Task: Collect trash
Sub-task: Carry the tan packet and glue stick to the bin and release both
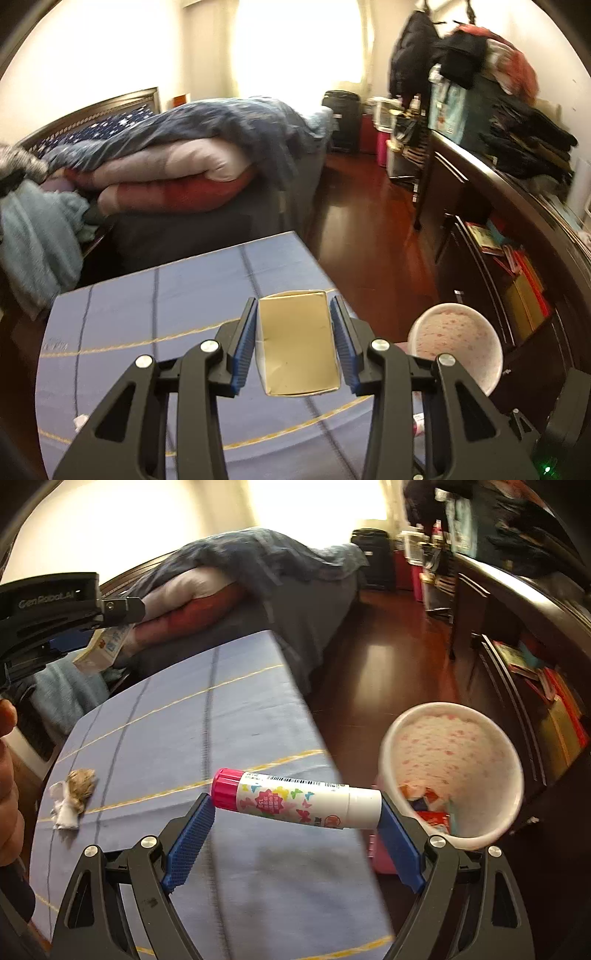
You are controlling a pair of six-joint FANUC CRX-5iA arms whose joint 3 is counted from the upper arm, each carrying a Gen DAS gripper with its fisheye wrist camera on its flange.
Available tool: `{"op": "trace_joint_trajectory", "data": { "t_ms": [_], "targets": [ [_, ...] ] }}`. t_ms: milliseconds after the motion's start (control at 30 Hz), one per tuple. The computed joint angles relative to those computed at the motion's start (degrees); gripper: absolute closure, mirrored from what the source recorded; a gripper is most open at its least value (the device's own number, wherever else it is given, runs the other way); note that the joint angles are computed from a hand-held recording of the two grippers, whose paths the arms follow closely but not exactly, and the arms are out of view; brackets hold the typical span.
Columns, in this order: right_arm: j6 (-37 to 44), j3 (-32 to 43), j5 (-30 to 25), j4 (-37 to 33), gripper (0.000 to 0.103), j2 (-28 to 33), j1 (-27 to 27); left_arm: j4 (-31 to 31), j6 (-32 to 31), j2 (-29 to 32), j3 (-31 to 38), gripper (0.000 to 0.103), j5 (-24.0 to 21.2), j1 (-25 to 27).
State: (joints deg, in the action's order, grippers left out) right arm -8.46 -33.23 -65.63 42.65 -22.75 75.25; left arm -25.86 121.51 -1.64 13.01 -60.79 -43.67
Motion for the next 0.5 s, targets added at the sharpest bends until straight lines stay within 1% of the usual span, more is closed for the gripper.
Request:
{"op": "trace_joint_trajectory", "data": {
  "t_ms": [300, 500],
  "targets": [
    [-4.65, -4.83, -6.51, -0.32, 0.017, -6.61, -0.54, 1.86, -4.34, 7.60, 6.20, 0.063, 2.30, -4.30],
    [-7.17, -7.39, -10.64, -1.10, 0.017, -10.28, -1.04, 4.07, -7.24, 12.39, 9.86, 0.063, 3.57, -5.98]
  ]
}}
